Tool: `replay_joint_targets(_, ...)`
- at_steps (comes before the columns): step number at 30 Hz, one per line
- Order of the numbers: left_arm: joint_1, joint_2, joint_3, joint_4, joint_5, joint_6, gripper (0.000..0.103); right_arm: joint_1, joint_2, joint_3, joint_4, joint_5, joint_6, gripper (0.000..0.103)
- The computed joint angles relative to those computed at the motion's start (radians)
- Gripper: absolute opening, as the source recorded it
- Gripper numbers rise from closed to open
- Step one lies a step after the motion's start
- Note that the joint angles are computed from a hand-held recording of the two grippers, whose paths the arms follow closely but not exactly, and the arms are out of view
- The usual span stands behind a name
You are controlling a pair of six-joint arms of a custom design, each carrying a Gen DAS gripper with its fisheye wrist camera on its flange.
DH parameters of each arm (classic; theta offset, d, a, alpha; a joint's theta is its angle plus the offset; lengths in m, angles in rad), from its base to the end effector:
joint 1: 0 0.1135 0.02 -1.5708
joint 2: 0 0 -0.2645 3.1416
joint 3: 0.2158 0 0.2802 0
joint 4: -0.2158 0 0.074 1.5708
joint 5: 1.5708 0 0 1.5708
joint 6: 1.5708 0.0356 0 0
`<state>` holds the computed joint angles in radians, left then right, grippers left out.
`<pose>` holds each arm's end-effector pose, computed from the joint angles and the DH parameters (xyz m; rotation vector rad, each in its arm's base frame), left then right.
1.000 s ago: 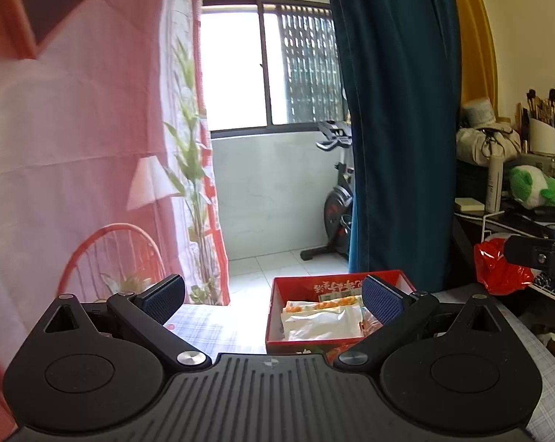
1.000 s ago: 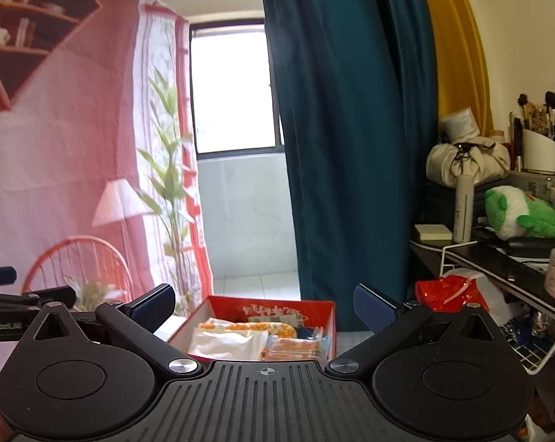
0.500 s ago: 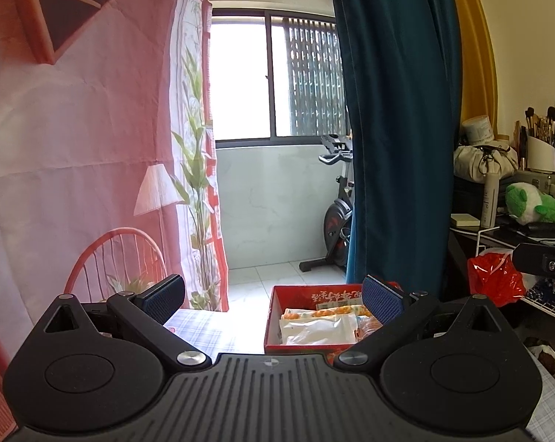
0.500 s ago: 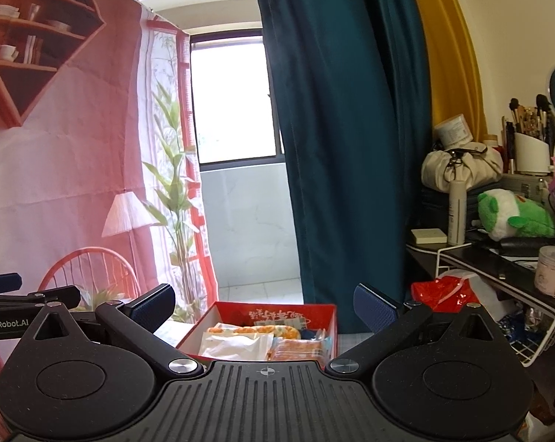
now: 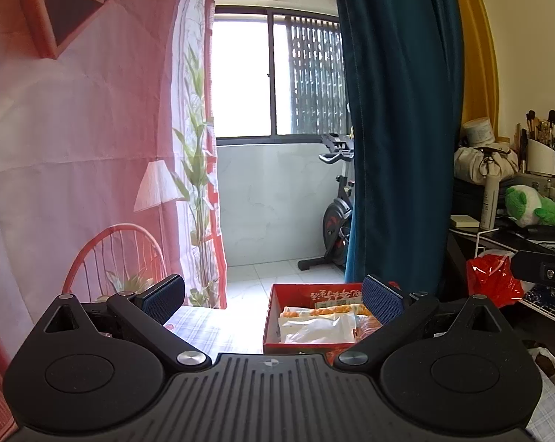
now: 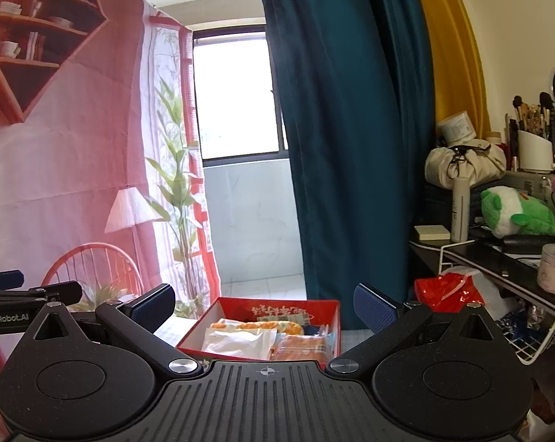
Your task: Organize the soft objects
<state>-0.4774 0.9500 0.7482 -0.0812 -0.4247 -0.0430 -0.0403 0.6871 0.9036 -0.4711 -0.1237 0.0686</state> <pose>0.2275 -0.1012 0.3028 0.1037 1.8252 0.0275 0.1758 -0.0027 0.3711 0.0121 1.8254 0.1329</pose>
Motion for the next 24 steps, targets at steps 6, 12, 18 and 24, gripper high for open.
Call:
replay_joint_targets(6, 0.0, 0.001, 0.0, -0.003, -0.002, 0.002, 0.103, 0.01, -0.002, -0.005, -0.008, 0.01, 0.001, 0.103)
replay_joint_targets(12, -0.002, -0.009, -0.005, -0.006, 0.005, -0.002, 0.103, 0.01, -0.007, -0.007, -0.013, 0.009, 0.004, 0.103)
replay_joint_targets(18, 0.027, -0.023, -0.011, -0.005, 0.042, 0.002, 0.103, 0.01, -0.008, -0.007, -0.015, 0.008, 0.002, 0.103)
replay_joint_targets(24, 0.025, -0.025, -0.015, -0.003, 0.043, -0.001, 0.103, 0.011, -0.005, -0.005, -0.017, 0.007, 0.001, 0.103)
